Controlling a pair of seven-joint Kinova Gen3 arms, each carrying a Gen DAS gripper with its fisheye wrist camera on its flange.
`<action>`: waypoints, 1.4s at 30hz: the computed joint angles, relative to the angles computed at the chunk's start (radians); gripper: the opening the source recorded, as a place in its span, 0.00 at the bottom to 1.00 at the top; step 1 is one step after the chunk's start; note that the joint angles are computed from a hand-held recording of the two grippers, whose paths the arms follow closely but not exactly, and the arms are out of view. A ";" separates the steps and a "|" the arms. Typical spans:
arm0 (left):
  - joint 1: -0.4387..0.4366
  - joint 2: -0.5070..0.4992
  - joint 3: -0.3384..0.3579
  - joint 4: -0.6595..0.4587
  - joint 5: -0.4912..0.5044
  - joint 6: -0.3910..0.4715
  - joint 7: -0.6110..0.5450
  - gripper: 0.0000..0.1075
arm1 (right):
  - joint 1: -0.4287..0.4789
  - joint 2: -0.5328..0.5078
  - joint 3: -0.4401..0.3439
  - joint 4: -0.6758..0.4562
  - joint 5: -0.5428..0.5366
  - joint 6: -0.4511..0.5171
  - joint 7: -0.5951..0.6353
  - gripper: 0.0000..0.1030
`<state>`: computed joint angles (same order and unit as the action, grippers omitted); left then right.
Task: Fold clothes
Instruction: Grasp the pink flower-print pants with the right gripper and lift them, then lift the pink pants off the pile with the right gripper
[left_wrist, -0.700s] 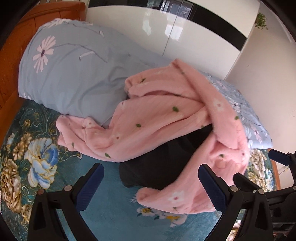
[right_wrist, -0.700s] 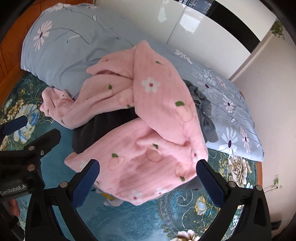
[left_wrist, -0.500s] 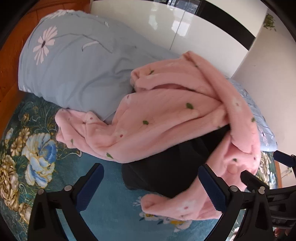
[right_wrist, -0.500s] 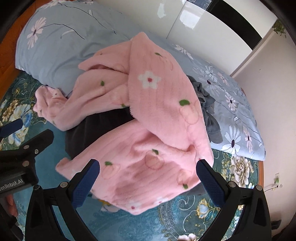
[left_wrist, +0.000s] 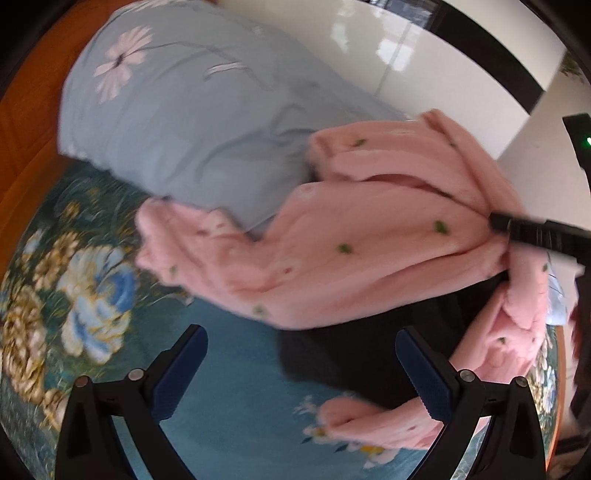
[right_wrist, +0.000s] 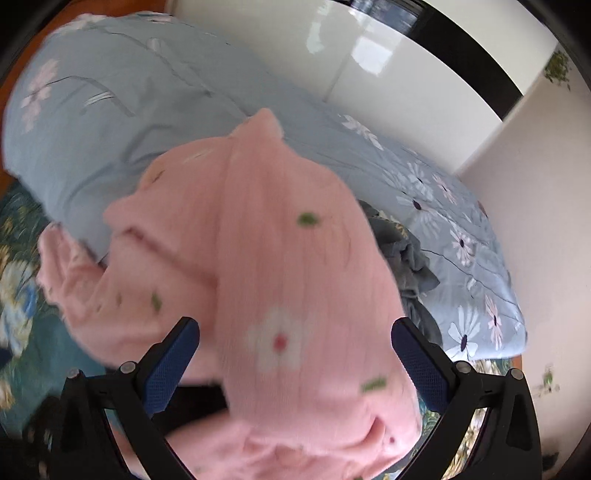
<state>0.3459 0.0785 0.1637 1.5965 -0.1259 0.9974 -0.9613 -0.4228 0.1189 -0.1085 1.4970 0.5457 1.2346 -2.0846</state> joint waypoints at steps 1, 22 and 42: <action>0.000 -0.017 -0.004 0.013 -0.017 0.011 0.011 0.96 | 0.016 0.017 -0.005 -0.024 -0.010 0.006 0.010 0.74; -0.126 -0.361 0.068 0.020 0.142 0.185 0.033 0.96 | 0.312 -0.342 -0.083 -0.323 -0.122 0.264 0.246 0.07; -0.623 -0.519 0.857 -0.403 0.239 0.547 0.537 0.96 | 0.002 -0.596 0.654 -0.812 -0.309 0.300 0.976 0.07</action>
<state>-0.2771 -0.4401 1.0211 1.1938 0.1134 1.5440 -0.4240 -0.4212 -0.4770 0.5457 0.6846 0.2371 1.5342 -1.1082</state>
